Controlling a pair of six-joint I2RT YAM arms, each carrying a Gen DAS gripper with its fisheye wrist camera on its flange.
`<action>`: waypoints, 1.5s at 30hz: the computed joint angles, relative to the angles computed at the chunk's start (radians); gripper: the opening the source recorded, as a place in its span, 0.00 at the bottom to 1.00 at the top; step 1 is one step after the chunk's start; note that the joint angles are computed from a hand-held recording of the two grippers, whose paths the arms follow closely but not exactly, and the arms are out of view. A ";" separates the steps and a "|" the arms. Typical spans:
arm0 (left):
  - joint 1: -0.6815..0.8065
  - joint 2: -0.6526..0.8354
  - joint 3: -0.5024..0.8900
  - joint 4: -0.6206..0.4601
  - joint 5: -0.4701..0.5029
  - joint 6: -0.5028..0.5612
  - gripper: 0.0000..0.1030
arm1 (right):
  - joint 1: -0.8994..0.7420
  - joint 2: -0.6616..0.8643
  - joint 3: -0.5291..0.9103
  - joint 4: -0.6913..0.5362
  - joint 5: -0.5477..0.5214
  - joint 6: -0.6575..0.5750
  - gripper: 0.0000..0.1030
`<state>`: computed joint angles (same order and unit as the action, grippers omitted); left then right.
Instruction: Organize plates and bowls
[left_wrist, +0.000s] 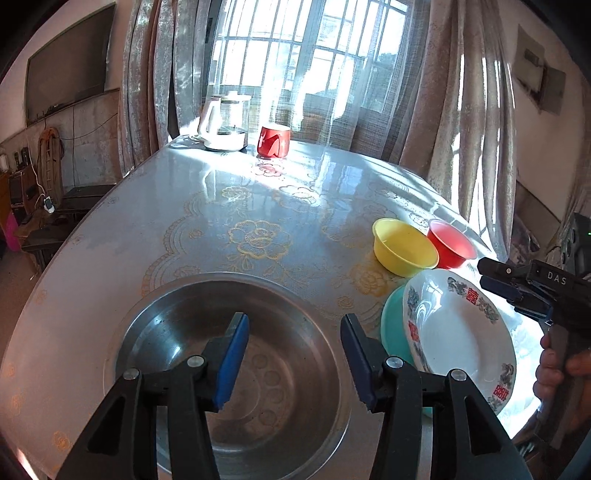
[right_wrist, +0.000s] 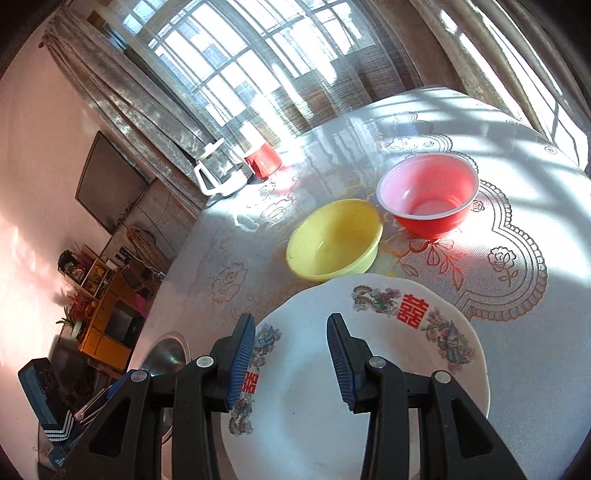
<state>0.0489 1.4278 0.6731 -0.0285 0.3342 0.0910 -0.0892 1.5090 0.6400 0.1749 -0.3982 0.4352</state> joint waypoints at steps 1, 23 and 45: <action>-0.025 0.013 0.020 -0.003 -0.014 -0.010 0.51 | -0.017 0.017 0.016 -0.002 -0.003 0.001 0.40; -0.240 0.584 0.668 -0.211 0.007 -0.236 0.53 | -0.052 0.444 0.460 -0.224 0.044 -0.015 0.31; -0.280 0.698 0.805 -0.256 0.075 -0.237 0.25 | -0.006 0.499 0.535 -0.267 0.095 -0.074 0.17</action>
<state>-0.2316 2.1262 1.4781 -0.2849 0.4091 -0.1457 -0.0954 2.0078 1.1747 -0.0916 -0.3032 0.3613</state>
